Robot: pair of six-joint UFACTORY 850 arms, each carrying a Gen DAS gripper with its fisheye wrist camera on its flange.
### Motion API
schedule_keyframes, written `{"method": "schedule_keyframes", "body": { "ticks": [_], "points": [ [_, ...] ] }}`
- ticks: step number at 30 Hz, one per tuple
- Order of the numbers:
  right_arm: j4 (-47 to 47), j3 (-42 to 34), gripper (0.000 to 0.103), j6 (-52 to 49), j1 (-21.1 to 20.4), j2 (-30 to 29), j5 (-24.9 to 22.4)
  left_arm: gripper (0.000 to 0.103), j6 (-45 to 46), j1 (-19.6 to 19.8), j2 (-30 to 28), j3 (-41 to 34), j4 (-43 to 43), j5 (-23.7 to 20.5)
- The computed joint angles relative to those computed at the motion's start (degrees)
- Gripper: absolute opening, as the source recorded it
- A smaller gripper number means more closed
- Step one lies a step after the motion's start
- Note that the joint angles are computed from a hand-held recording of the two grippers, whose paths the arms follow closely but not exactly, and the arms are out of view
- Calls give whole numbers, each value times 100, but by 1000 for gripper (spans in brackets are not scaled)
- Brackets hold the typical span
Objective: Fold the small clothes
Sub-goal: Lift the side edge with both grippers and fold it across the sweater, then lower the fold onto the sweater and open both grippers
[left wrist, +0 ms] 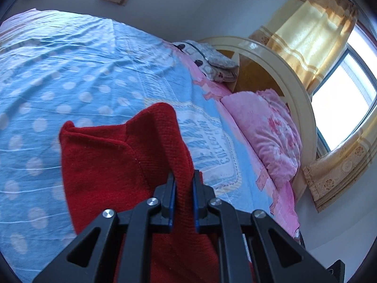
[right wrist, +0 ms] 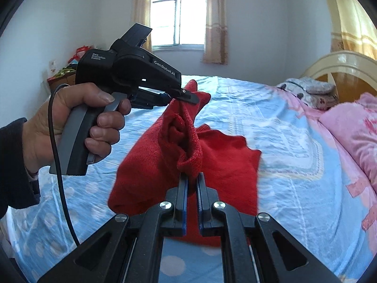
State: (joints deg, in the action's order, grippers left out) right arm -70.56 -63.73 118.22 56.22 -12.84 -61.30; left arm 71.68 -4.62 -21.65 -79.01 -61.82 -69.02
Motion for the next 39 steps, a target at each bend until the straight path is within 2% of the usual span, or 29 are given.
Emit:
{"method": "schedule_keyframes", "body": {
  "ticks": [4,16,21,24,26,29,30,31,33,34,36,38,39],
  "points": [
    [141,275,5,298,-65,187,130,12,68,-242,76,158,114,228],
    [328,1183,5,1470,-177,807,935,12,513,-825,389,680,454,841],
    [376,1372,5,1776,-184,924,1090,13,931,-1045,591,974,527,1304],
    [395,1443,5,1899,-165,950,1153,17,1119,-1129,769,1167,533,1640],
    [457,1446,5,1880,-153,934,1145,18,1369,-1053,924,1278,437,1560],
    [516,1448,5,1858,-137,939,1088,28,2024,-799,1276,1544,157,1468],
    [521,1447,5,1850,-128,946,1065,39,2354,-662,1401,1661,16,1458],
    [486,1460,5,1872,-110,965,1056,55,2647,-560,1514,1781,-135,1543],
    [401,1485,6,1901,-56,1013,1039,72,3363,-281,1745,2078,-576,1788],
    [388,1480,6,1903,-22,1016,964,74,3706,-108,1831,2224,-788,1892],
    [445,1415,15,1791,55,998,684,74,4036,131,1858,2357,-963,2015],
    [316,1400,49,1975,143,1051,297,77,4177,398,1756,2414,-1039,1978],
    [190,1429,52,2169,148,1121,209,78,4172,424,1736,2446,-1057,2022]
  ]
}}
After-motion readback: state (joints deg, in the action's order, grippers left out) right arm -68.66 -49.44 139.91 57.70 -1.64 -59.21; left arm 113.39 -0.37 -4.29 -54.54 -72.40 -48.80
